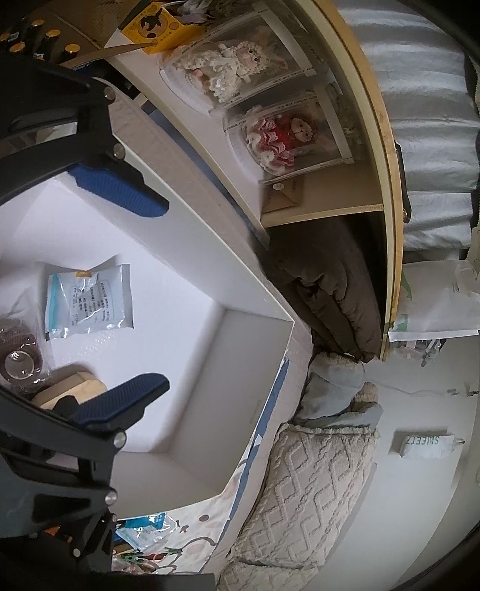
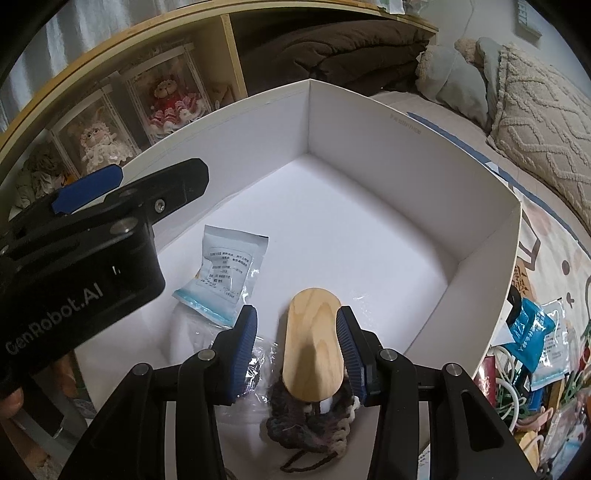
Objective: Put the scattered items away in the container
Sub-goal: 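Lower the wooden lid into the shoebox with the right tool while the left tool drops the packet, then open the right tool and release the wooden lid inside the shoebox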
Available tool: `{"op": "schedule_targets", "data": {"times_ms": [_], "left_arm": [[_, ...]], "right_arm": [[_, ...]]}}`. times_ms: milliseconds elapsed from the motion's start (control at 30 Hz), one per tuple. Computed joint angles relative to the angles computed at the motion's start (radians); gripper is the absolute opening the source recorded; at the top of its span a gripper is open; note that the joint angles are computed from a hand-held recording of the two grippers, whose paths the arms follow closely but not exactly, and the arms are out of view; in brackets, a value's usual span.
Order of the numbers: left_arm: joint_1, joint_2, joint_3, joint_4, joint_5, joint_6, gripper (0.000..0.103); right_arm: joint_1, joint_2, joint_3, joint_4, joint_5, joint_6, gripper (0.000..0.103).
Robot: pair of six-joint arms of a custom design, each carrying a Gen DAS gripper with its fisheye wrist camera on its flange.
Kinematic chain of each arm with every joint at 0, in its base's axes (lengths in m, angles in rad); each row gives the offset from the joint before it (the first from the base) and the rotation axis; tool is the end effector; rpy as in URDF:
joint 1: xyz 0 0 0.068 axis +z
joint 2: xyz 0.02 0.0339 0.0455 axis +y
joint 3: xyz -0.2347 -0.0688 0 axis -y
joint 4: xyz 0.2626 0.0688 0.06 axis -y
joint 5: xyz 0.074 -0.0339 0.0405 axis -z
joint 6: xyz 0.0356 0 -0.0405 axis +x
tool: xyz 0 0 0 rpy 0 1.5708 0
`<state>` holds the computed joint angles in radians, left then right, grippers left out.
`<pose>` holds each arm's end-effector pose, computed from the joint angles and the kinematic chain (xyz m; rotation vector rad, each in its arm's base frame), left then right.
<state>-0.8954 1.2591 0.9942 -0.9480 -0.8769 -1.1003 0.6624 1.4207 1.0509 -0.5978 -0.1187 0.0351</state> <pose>0.1783 -0.1788 0.2354 -0.4133 2.1837 0.2263 0.2446 0.1961 0.2165 -0.8423 2.4421 0.4188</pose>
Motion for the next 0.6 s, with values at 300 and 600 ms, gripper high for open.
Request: {"op": "schedule_targets", "data": {"times_ms": [300,600], "left_arm": [[-0.004,0.001,0.003,-0.002,-0.004,-0.001,0.087],[-0.009,0.011,0.02,-0.035,-0.021,-0.014,0.087]], "right_arm": [[-0.002,-0.009,-0.013,0.007,-0.005,0.004,0.045],[-0.016,-0.025,-0.02,0.016,-0.006,0.015,0.045]]}}
